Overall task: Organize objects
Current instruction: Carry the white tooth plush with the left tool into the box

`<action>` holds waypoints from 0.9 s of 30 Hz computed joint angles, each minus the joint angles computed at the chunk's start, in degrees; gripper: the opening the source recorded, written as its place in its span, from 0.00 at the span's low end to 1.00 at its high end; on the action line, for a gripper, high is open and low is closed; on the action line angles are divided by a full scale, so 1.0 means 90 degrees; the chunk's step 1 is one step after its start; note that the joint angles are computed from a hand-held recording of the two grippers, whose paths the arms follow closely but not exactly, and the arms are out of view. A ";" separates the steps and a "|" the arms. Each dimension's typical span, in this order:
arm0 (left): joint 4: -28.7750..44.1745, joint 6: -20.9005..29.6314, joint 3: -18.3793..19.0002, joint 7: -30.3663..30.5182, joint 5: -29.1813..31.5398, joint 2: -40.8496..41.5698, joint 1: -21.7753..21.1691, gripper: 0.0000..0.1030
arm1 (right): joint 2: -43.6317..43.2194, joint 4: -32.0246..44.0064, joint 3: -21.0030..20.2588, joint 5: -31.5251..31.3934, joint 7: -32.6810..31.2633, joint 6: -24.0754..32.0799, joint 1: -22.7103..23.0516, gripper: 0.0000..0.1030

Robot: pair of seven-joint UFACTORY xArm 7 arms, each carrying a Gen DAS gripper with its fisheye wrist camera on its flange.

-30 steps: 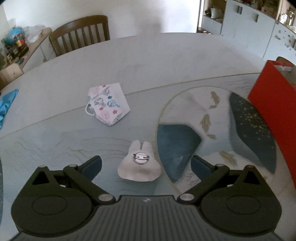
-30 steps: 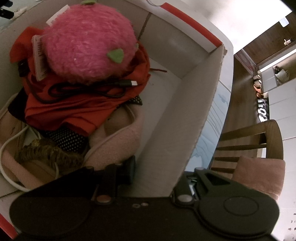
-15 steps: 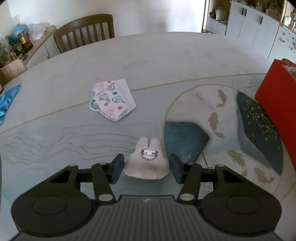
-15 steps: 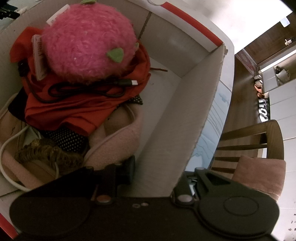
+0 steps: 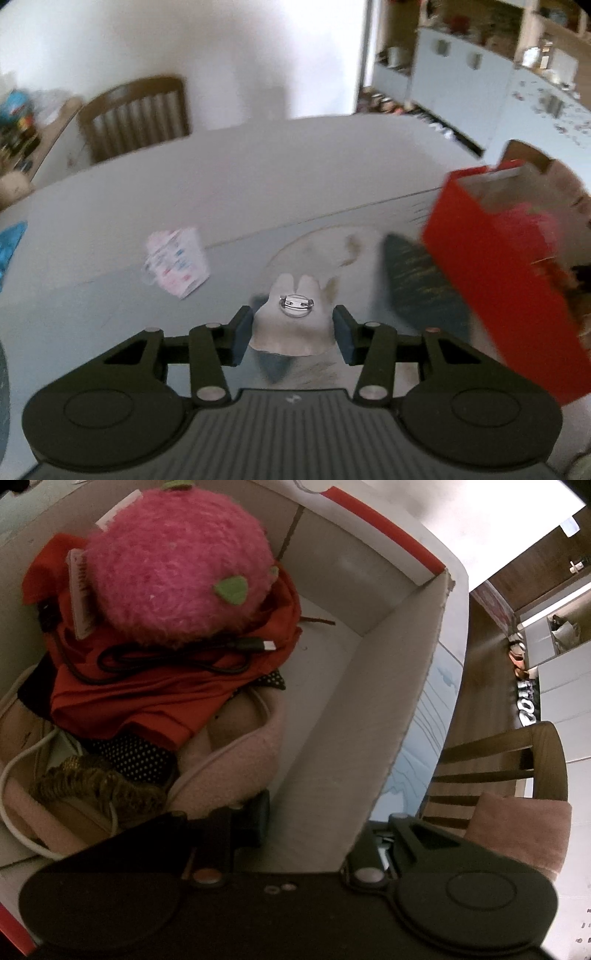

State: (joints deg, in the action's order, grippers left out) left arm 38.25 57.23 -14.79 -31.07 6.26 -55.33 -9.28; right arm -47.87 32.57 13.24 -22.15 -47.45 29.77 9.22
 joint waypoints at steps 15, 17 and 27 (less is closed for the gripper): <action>0.1571 -0.1415 -0.0471 0.0384 -0.0260 0.1906 -0.0843 0.44 | 0.0175 0.0139 0.0049 -0.0040 0.0008 -0.0019 0.0023 0.18; 0.1777 -0.1536 -0.0516 0.0466 -0.0255 0.2207 -0.0965 0.44 | 0.0201 0.0162 0.0030 -0.0017 0.0002 -0.0014 0.0034 0.18; 0.2649 -0.1939 -0.0705 0.0754 -0.0046 0.3583 -0.1533 0.44 | 0.0171 0.0142 0.0020 0.0016 -0.0011 -0.0036 0.0061 0.18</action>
